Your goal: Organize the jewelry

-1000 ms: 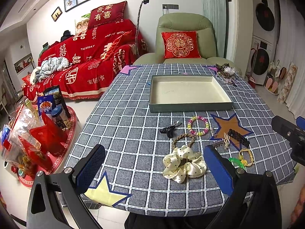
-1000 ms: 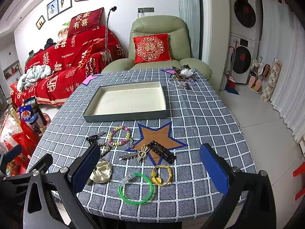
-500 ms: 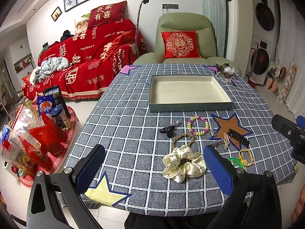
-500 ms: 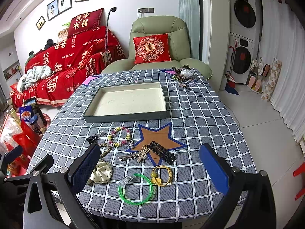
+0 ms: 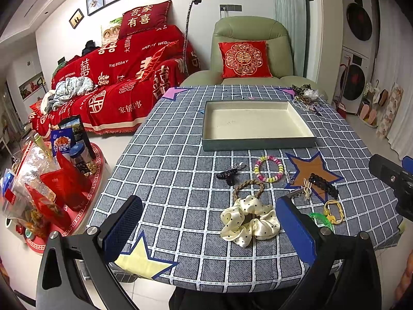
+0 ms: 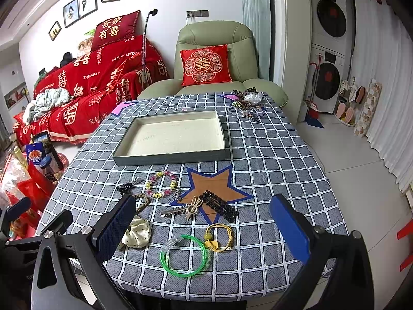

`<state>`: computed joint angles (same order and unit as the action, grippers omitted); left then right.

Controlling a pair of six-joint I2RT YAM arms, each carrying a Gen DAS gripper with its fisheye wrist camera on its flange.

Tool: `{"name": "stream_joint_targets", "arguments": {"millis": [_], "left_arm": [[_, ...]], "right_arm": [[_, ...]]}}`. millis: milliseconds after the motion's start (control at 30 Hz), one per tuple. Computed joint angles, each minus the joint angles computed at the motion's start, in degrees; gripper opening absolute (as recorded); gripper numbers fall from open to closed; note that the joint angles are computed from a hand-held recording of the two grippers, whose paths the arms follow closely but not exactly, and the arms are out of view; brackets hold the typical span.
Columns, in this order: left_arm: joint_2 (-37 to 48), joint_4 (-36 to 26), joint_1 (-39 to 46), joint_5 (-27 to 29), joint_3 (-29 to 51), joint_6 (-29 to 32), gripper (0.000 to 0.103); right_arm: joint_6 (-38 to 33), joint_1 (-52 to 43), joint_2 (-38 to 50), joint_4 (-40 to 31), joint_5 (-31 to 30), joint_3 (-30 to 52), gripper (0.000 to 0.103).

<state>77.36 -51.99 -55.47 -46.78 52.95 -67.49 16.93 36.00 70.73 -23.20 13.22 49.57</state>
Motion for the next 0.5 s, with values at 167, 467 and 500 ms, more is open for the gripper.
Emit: {"name": "stream_joint_targets", "arguments": {"millis": [167, 467, 500], "left_arm": [[-0.17, -0.24, -0.34, 0.01, -0.34, -0.48, 0.103], [-0.12, -0.22, -0.24, 0.06, -0.33, -0.09, 0.103], [-0.28, -0.18, -0.32, 0.11, -0.6, -0.15, 0.103]], "right_arm": [[-0.02, -0.06, 0.04, 0.13, -0.03, -0.09, 0.103], [0.05, -0.11, 0.01, 0.04, 0.07, -0.15, 0.103], [0.23, -0.01, 0.23, 0.1, 0.21, -0.07, 0.103]]}}
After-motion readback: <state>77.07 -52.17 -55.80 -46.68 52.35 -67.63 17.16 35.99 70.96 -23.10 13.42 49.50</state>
